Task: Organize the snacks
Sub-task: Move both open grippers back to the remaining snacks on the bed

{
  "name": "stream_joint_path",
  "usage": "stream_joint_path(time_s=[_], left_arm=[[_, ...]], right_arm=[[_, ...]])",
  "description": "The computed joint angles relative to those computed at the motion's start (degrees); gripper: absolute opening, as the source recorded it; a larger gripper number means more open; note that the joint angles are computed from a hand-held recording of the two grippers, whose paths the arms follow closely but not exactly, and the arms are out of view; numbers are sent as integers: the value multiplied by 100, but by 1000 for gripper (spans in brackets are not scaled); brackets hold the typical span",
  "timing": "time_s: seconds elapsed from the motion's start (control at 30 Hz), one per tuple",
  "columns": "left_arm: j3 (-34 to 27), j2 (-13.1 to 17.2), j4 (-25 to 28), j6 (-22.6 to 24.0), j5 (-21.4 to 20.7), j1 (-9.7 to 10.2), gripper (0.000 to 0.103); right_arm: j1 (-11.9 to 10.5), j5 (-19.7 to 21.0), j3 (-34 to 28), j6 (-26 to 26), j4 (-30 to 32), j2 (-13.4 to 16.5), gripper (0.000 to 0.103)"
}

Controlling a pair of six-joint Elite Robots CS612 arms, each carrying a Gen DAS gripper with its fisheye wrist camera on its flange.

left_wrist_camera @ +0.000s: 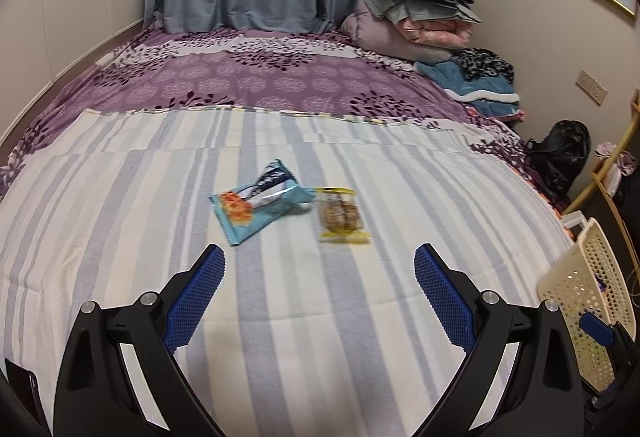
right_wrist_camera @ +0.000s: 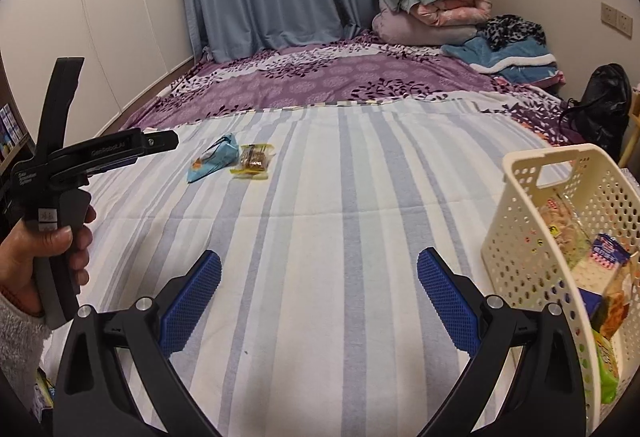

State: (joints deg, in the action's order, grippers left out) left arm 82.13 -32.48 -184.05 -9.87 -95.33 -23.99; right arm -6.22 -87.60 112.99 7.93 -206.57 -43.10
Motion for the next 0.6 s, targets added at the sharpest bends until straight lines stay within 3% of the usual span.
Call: stream_joint_path(time_s=[0.6], left_arm=[[-1664,925,1574,386,288,206,97]], right_arm=[[91,126,-680,-104,964,303,98]])
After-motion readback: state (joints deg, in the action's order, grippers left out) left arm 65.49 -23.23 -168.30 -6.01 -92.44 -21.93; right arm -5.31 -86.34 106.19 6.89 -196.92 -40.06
